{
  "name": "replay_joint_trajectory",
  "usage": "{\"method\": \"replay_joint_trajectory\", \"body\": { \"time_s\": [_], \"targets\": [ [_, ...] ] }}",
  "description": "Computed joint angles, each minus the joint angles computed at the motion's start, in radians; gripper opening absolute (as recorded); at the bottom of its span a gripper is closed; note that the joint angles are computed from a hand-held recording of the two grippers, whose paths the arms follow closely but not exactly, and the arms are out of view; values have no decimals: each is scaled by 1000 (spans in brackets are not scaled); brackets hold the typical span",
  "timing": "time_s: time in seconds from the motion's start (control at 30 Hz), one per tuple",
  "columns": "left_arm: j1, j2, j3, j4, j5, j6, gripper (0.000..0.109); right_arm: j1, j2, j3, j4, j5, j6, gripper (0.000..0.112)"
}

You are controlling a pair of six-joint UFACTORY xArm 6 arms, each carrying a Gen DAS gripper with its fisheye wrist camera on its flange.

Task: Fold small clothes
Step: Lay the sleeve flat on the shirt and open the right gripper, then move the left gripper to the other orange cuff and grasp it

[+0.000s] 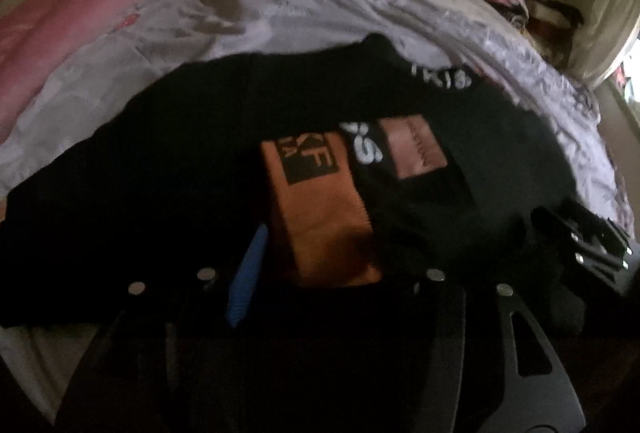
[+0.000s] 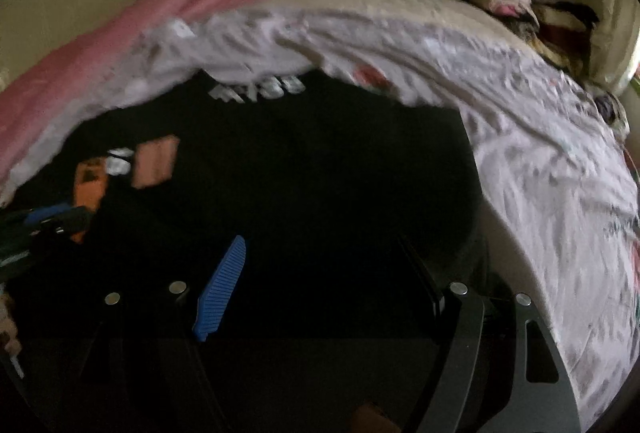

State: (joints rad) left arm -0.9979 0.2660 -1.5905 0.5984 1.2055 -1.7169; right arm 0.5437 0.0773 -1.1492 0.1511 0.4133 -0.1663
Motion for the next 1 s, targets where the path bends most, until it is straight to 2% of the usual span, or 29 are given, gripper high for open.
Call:
{"method": "replay_joint_trajectory", "body": {
  "time_s": [0.1, 0.2, 0.27, 0.5, 0.63, 0.77, 1.0],
  "targets": [
    [2, -21, 35, 0, -28, -17, 49, -13, 7, 1, 44, 15, -10, 74],
    [-4, -37, 53, 13, -40, -45, 51, -14, -22, 33, 90, -15, -39, 75],
    [-16, -40, 47, 29, -26, -52, 56, -13, -52, 62, 154, -38, -88, 79],
    [-52, -45, 26, 70, 38, -84, 67, 0, -140, 131, 224, -93, -145, 92],
    [-76, -62, 24, 103, 78, -117, 83, 10, -175, 153, 224, -112, -145, 96],
    [-98, -80, 29, 124, 116, -149, 91, 26, -201, 166, 199, -126, -124, 98],
    [-140, -125, 59, 139, 181, -208, 93, 66, -240, 177, 188, -135, -123, 98]
  ]
}}
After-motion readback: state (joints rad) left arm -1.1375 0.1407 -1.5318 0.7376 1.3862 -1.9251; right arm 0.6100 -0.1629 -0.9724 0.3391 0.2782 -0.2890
